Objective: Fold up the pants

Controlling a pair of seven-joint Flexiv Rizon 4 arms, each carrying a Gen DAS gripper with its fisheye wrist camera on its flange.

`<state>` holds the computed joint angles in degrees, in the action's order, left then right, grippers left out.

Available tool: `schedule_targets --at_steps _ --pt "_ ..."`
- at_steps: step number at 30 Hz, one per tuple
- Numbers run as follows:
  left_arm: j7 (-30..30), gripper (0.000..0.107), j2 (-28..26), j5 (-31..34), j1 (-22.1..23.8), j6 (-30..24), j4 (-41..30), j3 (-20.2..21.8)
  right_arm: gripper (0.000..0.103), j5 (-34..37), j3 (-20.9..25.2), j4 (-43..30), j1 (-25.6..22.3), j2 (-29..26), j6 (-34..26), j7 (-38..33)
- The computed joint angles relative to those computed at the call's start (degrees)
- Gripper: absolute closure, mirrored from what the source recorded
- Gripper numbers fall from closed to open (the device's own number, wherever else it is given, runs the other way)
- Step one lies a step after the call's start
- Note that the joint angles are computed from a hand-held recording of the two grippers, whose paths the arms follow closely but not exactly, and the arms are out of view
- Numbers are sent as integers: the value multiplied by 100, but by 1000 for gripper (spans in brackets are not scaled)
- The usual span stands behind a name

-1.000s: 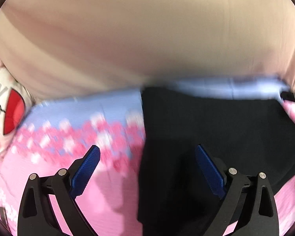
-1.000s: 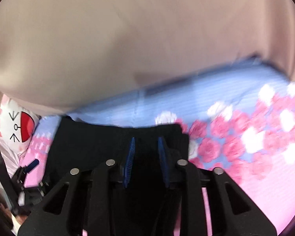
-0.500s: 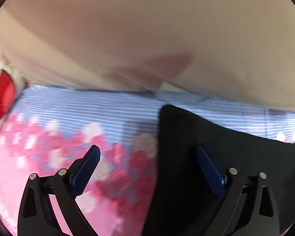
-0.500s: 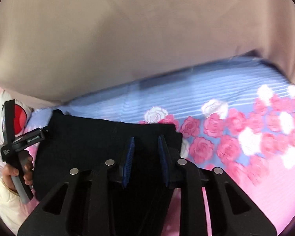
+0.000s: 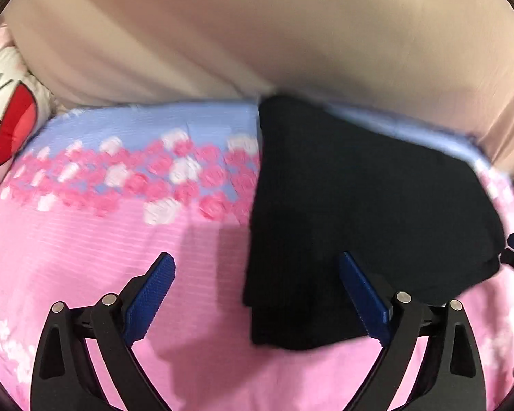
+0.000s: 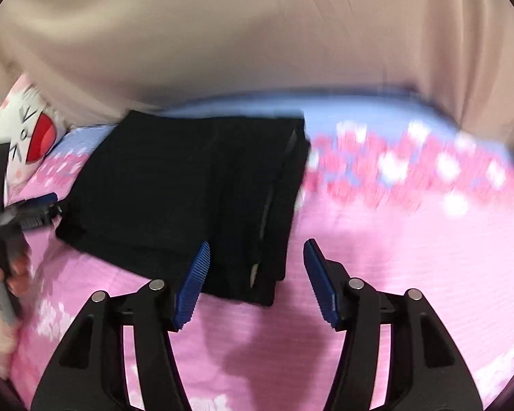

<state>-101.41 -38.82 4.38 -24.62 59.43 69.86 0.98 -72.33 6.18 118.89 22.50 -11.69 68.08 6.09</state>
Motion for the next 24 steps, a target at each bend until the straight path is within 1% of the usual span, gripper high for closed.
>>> schedule_targets --at_steps 1,4,5,7,8,9,10,11,12,13,14,15,17,18,19,20,21,22,23,24 --pt "71 11 157 103 2 268 225 13 47 -72 40 -38 66 29 -116 -215" --pt "749 11 279 396 4 432 448 -37 49 -107 139 -214 271 -57 -504 -963" --pt "838 11 260 534 -61 489 460 47 49 -58 165 -291 349 -134 -695 -1285" --pt "941 13 172 841 -213 633 421 239 49 80 178 -368 430 -237 -802 -1593" --pt "989 20 117 894 -220 759 400 256 49 90 132 -404 404 -333 -651 -1685" --pt "1154 25 12 885 -165 903 336 183 51 168 114 -428 415 -397 -616 -1790" --pt "1308 37 -63 802 -115 881 259 115 56 224 88 -449 441 -442 -646 -1871" --pt "1599 57 -141 600 25 811 202 -110 60 250 49 -470 437 -487 -583 -1924" --pt "2125 70 -213 157 235 708 209 -475 64 314 14 -490 420 -520 -514 -1962" --pt "2278 81 -189 66 327 702 266 -653 78 402 -8 -495 409 -541 -460 -1980" --pt "2414 87 -147 4 303 713 319 -648 88 535 -14 -470 347 -528 -226 -1940" --pt "2554 89 -64 -12 265 732 414 -608 97 550 -43 -422 328 -468 -61 -1845" --pt "2868 93 183 -183 339 755 786 -668 98 531 -42 -256 323 -281 159 -1659" --pt "2923 93 242 -295 360 672 902 -660 102 569 -35 -146 308 -236 220 -1538" --pt "2952 93 234 -393 368 589 975 -637 102 853 23 -88 300 -279 137 -1664" --pt "2958 92 222 -335 329 881 1106 -574 103 1073 82 -40 273 -389 12 -1760" --pt "2846 91 249 -185 179 1136 1180 -378 103 921 -45 60 319 -379 206 -1506" --pt "2666 86 282 -120 37 1132 1170 -193 103 857 -93 127 301 -341 396 -1283" --pt "2498 80 389 -217 -6 924 1192 -161 103 766 -119 213 318 -200 467 -985" --pt "2426 76 472 -303 13 806 1244 -209 101 398 -198 289 338 -56 524 -573"
